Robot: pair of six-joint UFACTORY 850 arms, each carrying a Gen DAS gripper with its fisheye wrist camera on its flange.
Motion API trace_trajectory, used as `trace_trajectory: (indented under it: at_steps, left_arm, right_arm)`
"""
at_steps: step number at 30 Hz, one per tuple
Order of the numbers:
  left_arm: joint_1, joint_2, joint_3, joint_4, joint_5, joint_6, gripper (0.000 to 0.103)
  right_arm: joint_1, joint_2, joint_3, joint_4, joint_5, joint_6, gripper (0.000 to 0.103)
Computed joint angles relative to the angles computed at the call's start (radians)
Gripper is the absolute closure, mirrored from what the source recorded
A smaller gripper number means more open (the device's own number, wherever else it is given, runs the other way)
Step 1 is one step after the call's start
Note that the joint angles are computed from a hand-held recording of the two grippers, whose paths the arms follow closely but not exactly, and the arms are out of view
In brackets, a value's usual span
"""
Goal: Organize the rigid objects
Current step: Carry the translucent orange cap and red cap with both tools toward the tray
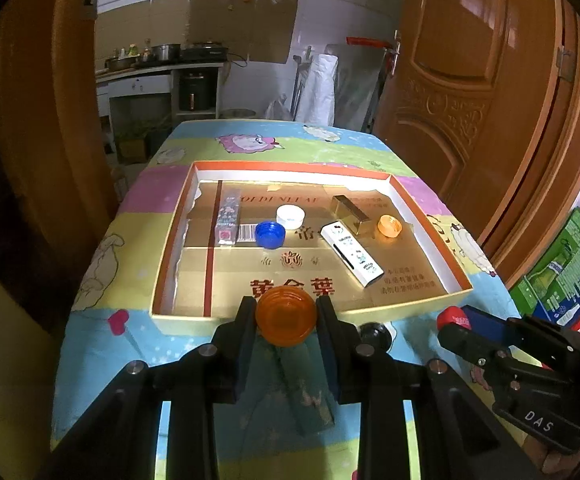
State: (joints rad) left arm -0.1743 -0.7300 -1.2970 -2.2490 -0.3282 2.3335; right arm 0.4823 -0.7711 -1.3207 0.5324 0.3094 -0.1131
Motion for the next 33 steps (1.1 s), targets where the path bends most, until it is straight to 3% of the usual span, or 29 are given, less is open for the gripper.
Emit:
trace_trajectory:
  at_steps: [33]
  left_arm:
    - [-0.047, -0.203, -0.329, 0.599, 0.063, -0.609, 0.073]
  right_arm:
    - [-0.096, -0.107, -0.182, -0.059, -0.097, 0.028, 0.072]
